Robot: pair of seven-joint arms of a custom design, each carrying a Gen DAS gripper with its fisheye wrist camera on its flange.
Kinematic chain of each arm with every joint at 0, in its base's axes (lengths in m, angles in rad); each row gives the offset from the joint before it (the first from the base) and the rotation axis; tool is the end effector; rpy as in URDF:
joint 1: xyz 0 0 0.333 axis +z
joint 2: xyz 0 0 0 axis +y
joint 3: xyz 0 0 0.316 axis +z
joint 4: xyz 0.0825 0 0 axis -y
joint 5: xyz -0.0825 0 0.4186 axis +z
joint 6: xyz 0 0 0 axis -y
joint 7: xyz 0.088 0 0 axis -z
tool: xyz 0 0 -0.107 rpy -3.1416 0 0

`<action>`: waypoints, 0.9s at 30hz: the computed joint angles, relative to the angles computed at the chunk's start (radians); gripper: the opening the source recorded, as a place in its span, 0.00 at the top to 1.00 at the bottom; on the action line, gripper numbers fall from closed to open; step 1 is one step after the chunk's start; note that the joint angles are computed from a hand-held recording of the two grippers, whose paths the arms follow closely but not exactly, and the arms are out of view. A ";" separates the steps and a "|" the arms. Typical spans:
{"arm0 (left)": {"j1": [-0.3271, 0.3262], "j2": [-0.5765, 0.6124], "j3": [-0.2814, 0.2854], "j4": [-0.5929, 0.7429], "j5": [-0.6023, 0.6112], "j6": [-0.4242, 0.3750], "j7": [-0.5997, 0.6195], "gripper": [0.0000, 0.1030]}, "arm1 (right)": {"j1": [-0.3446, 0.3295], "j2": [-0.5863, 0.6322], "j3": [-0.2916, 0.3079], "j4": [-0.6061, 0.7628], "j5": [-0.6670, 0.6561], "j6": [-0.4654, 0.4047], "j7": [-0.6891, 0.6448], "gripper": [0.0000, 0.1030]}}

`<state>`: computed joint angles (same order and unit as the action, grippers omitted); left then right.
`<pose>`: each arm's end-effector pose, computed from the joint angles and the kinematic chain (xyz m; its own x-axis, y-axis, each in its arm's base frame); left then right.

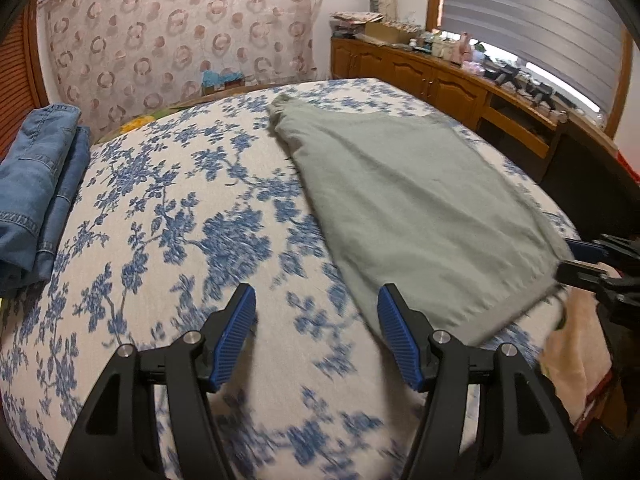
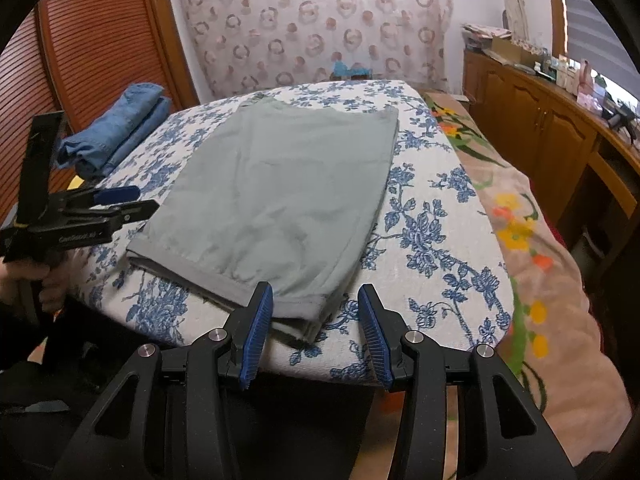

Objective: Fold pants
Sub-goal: 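Close both grippers on the grey waistband edge of the pants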

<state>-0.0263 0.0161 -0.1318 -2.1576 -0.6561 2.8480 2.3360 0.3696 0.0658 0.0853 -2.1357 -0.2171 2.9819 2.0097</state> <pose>0.6060 -0.0635 0.4405 -0.3645 -0.9301 0.0454 -0.6928 0.2383 -0.6807 0.5566 0.2882 0.4474 0.2649 -0.9542 -0.1391 -0.7146 -0.0974 -0.6928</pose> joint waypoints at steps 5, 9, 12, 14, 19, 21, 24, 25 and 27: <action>-0.023 -0.062 0.009 -0.050 -0.127 -0.026 0.097 0.39 | 0.001 0.006 0.009 0.000 0.039 0.005 -0.035 0.57; -0.049 -0.087 0.022 -0.074 -0.171 -0.047 0.146 0.48 | 0.005 0.009 0.009 0.002 0.046 0.005 -0.038 0.57; -0.062 -0.093 0.032 -0.080 -0.209 -0.072 0.176 0.57 | 0.010 0.010 0.004 0.003 0.031 0.005 -0.027 0.57; -0.065 -0.092 0.033 -0.082 -0.211 -0.089 0.178 0.59 | 0.011 0.012 0.003 0.005 0.026 0.004 -0.023 0.57; -0.072 -0.094 0.028 -0.094 -0.210 -0.075 0.172 0.59 | 0.012 0.012 0.003 0.005 0.024 0.005 -0.020 0.57; -0.076 -0.094 0.027 -0.096 -0.209 -0.065 0.173 0.59 | 0.015 0.016 0.000 0.010 0.014 0.007 -0.007 0.58; -0.082 -0.094 0.029 -0.099 -0.230 -0.054 0.198 0.60 | 0.014 0.017 0.003 0.009 0.019 0.012 -0.015 0.62; -0.085 -0.094 0.031 -0.098 -0.250 -0.055 0.220 0.68 | 0.011 0.017 0.006 0.006 0.031 0.022 -0.025 0.64; -0.086 -0.095 0.034 -0.096 -0.281 -0.076 0.247 0.74 | 0.005 0.019 0.013 -0.001 0.072 0.044 -0.052 0.65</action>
